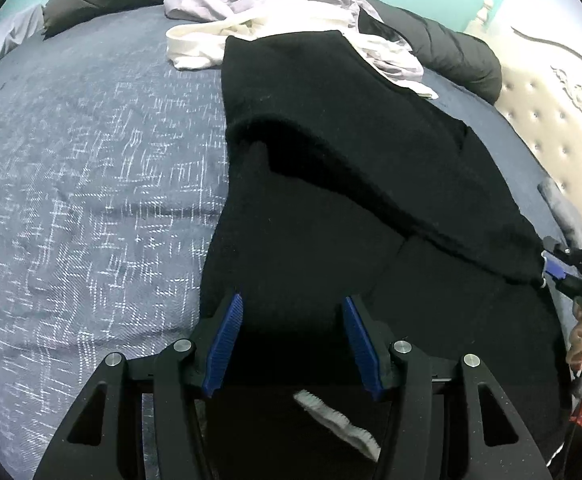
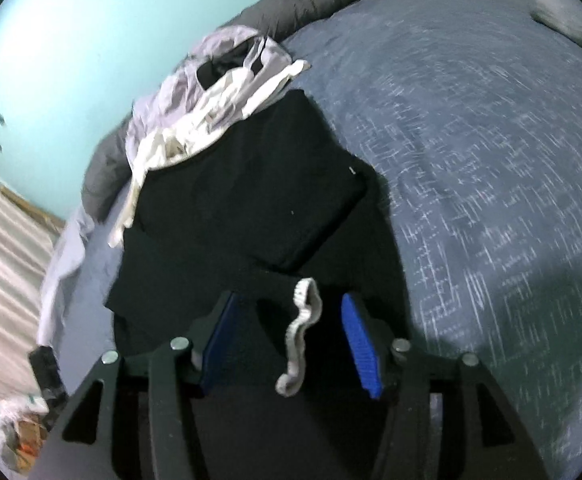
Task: Fold clothes
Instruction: 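Grasp the white drawstring with the right tool, then lay the drawstring on the hoodie chest with the right tool and open it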
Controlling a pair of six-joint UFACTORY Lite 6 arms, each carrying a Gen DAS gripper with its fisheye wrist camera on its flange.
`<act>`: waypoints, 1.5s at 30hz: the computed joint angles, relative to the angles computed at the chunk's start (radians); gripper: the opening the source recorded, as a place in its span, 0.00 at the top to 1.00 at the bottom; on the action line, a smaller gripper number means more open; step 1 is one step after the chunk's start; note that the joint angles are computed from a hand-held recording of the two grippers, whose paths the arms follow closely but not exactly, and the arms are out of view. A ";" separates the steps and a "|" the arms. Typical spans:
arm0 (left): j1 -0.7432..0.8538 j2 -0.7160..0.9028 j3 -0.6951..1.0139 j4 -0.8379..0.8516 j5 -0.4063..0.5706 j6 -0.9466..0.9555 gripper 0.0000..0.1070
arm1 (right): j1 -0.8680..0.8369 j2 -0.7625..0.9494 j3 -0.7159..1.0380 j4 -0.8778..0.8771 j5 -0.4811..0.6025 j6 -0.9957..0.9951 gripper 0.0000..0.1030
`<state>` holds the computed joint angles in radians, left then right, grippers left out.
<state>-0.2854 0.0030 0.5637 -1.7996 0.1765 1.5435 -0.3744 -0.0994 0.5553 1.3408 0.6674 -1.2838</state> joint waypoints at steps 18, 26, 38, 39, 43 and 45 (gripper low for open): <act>0.052 0.020 0.006 0.132 0.067 -0.093 0.47 | -0.100 -0.473 0.079 -0.436 0.383 0.435 0.97; 0.054 0.029 0.033 0.260 0.071 -0.222 0.47 | -0.249 -0.453 -0.115 -0.488 0.333 0.345 0.97; 0.214 0.068 0.208 0.611 0.122 -0.463 0.48 | -0.250 -0.374 -0.072 -0.411 0.331 0.257 0.97; 0.212 0.092 0.226 0.634 0.117 -0.463 0.49 | -0.251 -0.363 -0.069 -0.405 0.331 0.251 0.97; 0.226 0.180 0.285 0.637 0.122 -0.387 0.55 | -0.264 -0.343 -0.065 -0.393 0.345 0.231 0.97; 0.215 0.206 0.313 0.628 0.129 -0.366 0.56 | -0.262 -0.336 -0.063 -0.392 0.347 0.226 0.97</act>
<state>-0.0705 0.2095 0.8766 -1.1720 0.3055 1.1778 -0.6367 -0.4355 0.4925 0.9491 1.0139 -1.0574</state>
